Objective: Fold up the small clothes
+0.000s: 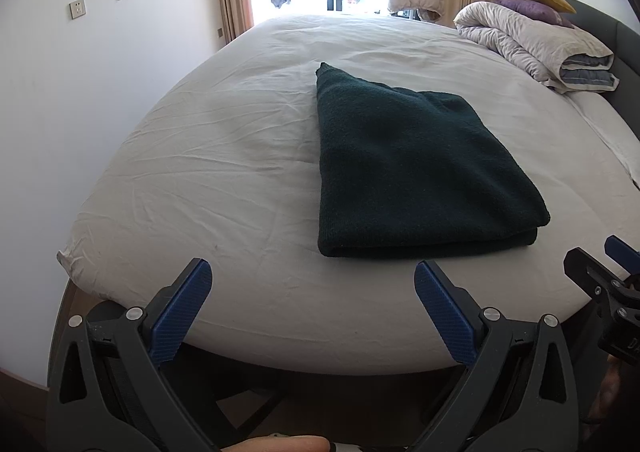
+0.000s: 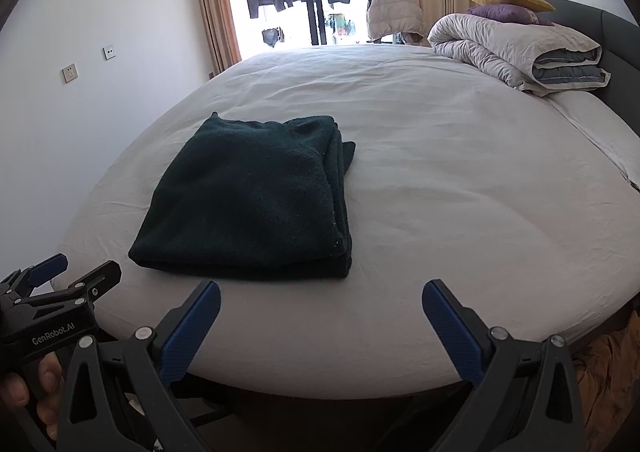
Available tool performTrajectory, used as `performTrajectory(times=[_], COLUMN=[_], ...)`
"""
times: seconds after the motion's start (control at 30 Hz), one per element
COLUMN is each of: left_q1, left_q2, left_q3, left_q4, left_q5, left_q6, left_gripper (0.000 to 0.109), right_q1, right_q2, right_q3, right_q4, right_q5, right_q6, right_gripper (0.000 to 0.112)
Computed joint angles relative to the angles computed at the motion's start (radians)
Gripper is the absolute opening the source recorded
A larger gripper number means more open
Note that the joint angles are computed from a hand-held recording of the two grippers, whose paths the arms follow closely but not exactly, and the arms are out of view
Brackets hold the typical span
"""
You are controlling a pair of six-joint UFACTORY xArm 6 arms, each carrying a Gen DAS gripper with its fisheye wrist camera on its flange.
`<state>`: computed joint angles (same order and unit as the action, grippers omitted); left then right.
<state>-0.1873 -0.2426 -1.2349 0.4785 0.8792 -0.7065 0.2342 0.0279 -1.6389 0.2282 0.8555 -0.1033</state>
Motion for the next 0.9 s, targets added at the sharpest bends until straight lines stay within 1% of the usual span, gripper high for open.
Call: performTrajectory(times=[0.9], left_q1=[-0.001], left_q2=[-0.005], left_q3=[0.005], left_q4=[-0.015], left_q5=[-0.003], left_q6=[-0.013], left_gripper=[0.103], right_q1=[-0.002], right_q2=[-0.002], right_q3=[0.003], right_q4=[0.002], right_q5=[0.006], right_q6=[0.004], right_gripper=[0.103])
